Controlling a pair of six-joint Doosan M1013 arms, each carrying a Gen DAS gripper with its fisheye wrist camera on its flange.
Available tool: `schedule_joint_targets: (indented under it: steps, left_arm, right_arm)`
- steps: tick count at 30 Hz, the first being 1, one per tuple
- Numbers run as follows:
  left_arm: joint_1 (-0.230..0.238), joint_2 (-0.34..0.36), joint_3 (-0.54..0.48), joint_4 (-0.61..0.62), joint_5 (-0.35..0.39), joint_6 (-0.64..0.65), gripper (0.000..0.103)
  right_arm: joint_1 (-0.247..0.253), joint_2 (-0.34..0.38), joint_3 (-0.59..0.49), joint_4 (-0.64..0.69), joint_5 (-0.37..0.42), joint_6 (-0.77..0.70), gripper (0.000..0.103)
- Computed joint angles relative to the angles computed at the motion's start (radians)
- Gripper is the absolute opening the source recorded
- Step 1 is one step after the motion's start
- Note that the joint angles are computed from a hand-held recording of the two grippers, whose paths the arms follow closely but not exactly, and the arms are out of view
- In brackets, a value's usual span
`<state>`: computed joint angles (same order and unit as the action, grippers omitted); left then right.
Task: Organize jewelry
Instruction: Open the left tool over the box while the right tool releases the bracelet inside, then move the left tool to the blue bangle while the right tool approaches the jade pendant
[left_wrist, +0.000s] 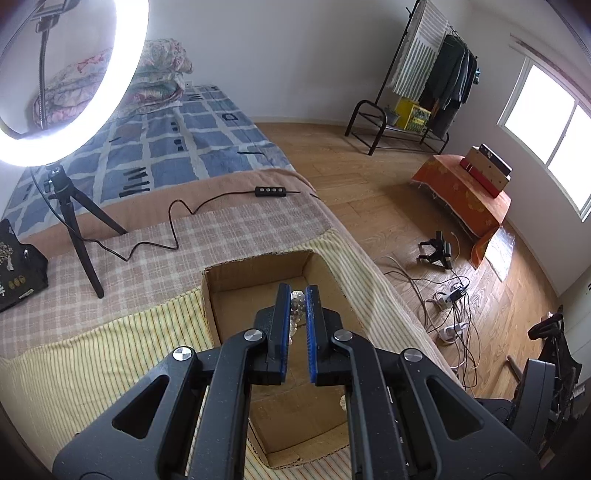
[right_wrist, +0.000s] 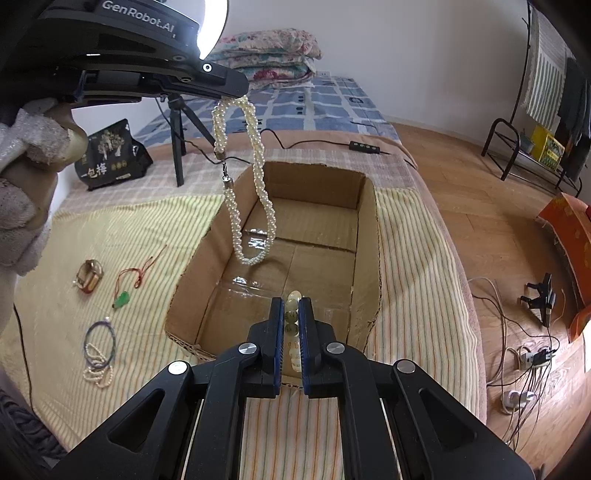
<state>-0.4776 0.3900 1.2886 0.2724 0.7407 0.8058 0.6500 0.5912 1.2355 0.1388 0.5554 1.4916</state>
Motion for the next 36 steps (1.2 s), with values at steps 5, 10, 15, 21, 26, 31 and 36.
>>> schedule_joint_targets:
  steps: [5, 10, 15, 21, 26, 31, 36]
  left_arm:
    - [0.002, 0.02, -0.013, -0.005, 0.019, 0.005, 0.006]
    - [0.004, 0.024, -0.017, -0.013, 0.03, 0.017, 0.006]
    - [0.004, 0.017, -0.014, -0.004, 0.035, 0.021, 0.034]
    - [-0.002, -0.021, 0.027, 0.067, 0.026, -0.038, 0.037]
    - [-0.004, -0.077, 0.084, 0.131, 0.021, -0.094, 0.037]
    - [-0.018, -0.15, 0.159, 0.229, 0.034, -0.161, 0.037]
    - [-0.032, -0.233, 0.252, 0.327, 0.056, -0.228, 0.037]
  right_arm:
    - [-0.003, 0.01, -0.01, -0.009, 0.023, 0.012, 0.006]
    - [0.001, 0.011, -0.011, -0.01, 0.025, -0.004, 0.006]
    - [0.014, 0.011, -0.012, -0.084, 0.017, 0.041, 0.034]
    - [0.017, -0.004, 0.005, -0.068, -0.026, 0.029, 0.041]
    - [0.022, -0.012, 0.015, -0.084, -0.045, 0.044, 0.041]
    - [0.028, -0.022, 0.025, -0.055, -0.07, 0.015, 0.046]
    - [0.044, -0.032, 0.04, -0.035, -0.103, -0.035, 0.05]
